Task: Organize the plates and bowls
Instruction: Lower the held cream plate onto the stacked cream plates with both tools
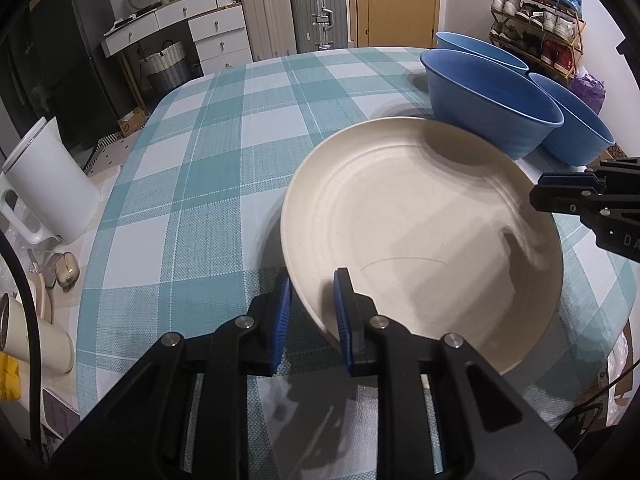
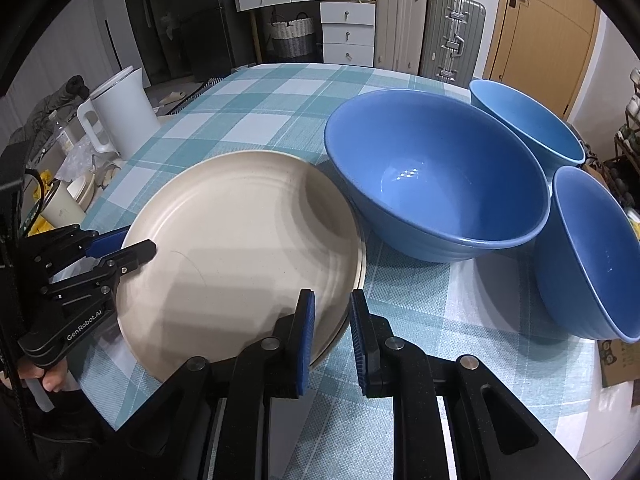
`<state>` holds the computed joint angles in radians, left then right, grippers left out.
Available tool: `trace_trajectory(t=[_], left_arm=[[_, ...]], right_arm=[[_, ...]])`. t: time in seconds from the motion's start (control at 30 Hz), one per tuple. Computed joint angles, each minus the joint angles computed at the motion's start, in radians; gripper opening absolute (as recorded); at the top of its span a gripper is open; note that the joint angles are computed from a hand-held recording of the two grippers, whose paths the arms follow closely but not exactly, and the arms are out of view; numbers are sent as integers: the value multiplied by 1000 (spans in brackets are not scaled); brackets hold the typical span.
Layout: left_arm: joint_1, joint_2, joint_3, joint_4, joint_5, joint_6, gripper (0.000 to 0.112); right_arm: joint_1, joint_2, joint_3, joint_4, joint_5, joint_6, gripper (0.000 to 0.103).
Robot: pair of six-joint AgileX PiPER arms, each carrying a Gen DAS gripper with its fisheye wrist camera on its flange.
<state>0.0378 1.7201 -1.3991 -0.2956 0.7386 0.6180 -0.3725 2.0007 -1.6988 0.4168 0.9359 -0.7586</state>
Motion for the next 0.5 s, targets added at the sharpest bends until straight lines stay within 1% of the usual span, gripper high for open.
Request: trace_trajectory(t=[0.23,0.3,0.43,0.47,0.5], left_arm=[[0,2,-4,2,6,-8,18],[4,7,-12,-6,14,-7,18],[24,21,-40,-42,61,5,18],[31,18,-43,-57,74,11,19],[44,20,-51,-83,90,28,22]], right_arm=[[-6,9,-15,9,18,-1,17],[-9,12,-22,13,29,-2,19],[-6,18,-43,2,50,8,21],[-7,16,-43,4,54,7,21],[-8,15,-47,6,61,4,23]])
